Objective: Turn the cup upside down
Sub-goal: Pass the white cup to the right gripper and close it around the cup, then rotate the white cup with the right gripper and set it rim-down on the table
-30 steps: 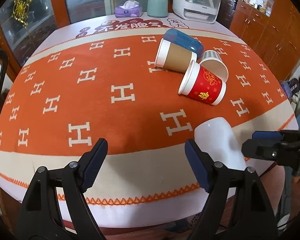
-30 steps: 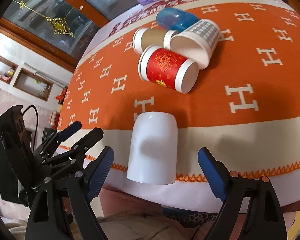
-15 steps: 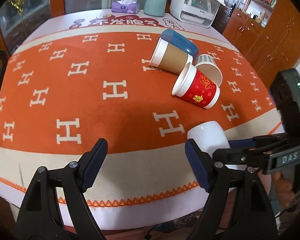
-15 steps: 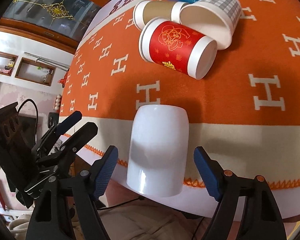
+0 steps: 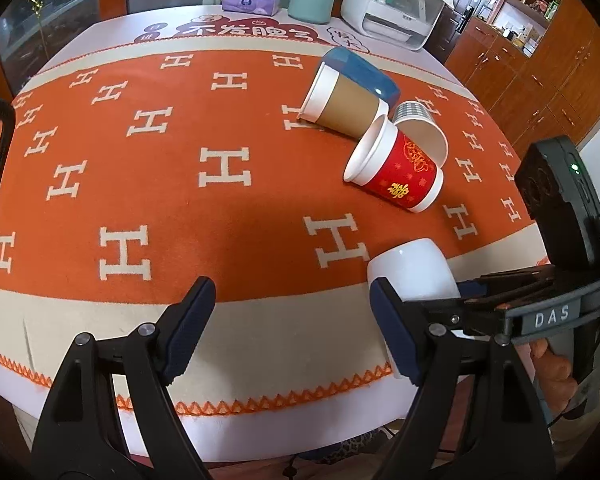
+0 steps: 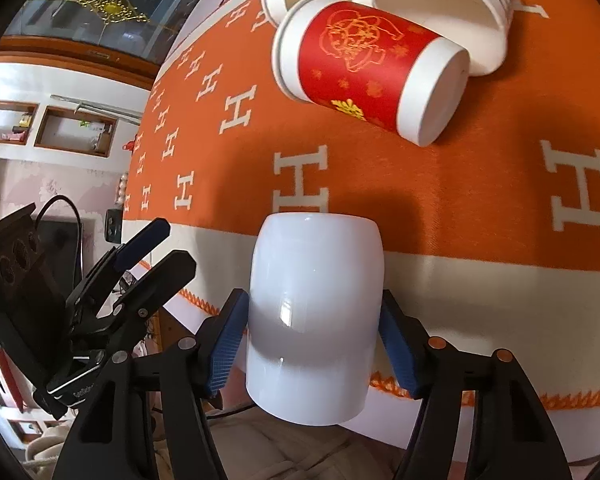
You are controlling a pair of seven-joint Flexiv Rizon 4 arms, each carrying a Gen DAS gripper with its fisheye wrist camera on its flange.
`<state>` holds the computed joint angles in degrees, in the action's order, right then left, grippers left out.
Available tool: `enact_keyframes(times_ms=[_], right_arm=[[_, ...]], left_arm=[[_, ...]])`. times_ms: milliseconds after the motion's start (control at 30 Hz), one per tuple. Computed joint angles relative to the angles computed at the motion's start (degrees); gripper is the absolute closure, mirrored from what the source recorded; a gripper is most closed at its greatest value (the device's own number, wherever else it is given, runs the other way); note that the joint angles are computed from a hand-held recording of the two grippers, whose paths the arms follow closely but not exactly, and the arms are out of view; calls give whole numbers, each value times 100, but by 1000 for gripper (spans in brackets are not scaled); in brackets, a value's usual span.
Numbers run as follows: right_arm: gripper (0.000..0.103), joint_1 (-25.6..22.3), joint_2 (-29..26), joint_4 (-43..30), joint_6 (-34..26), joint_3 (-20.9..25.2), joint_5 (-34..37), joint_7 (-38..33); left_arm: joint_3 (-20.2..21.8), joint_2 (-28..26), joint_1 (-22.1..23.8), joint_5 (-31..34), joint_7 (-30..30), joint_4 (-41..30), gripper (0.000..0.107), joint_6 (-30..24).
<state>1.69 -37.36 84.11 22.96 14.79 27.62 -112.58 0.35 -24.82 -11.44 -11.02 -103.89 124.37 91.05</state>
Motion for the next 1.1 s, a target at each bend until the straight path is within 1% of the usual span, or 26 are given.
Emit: enact_keyframes(times_ms=[133,233,267,300,433,567,633,667,900,967,1000,1067,1100], right_arm=[[39,8,306,446,764,87,150,-375],[39,-92,495,694,1354,208,511,-750],[39,-97,559,814,1679,245,647,-907],[39,-95,615,945,2064,290,791,-1097],[39,-82,622,1297,3466,535,1315,-1883],[39,-108,353,1350,4393,837,1597,-2372],[39,-257,210,1378,4989,1165,1841,-2878],[39,-320,132,1418,5429,1375,1971,-3227],[39,-1206,-282,1790,6838,2858,2079,-4716],[39,-1429,-414,1932,7225,3243,2026,-4994],[40,-1644,-449,2065,7370,3475,1999,-5124],[40,-1775,-510,2180,7560,3657,1901,-5124],[40,-1934,-528,2282,7624,3798,1856,-5135]], left_arm=[[108,-5,-75,31,-69,6,29,22],[162,-12,-110,38,-137,17,29,92],[219,-22,-158,45,-180,13,29,116],[308,-33,-236,59,-232,-1,29,124],[939,-135,-791,199,-575,-116,29,156],[1369,-202,-1157,324,-844,-165,29,231],[1566,-235,-1322,361,-962,-180,29,279],[1640,-251,-1383,368,-1008,-190,29,295],[1859,-339,-1588,367,-1109,-218,29,331],[1938,-381,-1673,392,-1114,-252,29,304],[1989,-402,-1729,409,-1123,-270,29,288],[2082,-443,-1845,440,-1160,-290,29,287],[2129,-461,-1904,449,-1184,-301,29,283]])
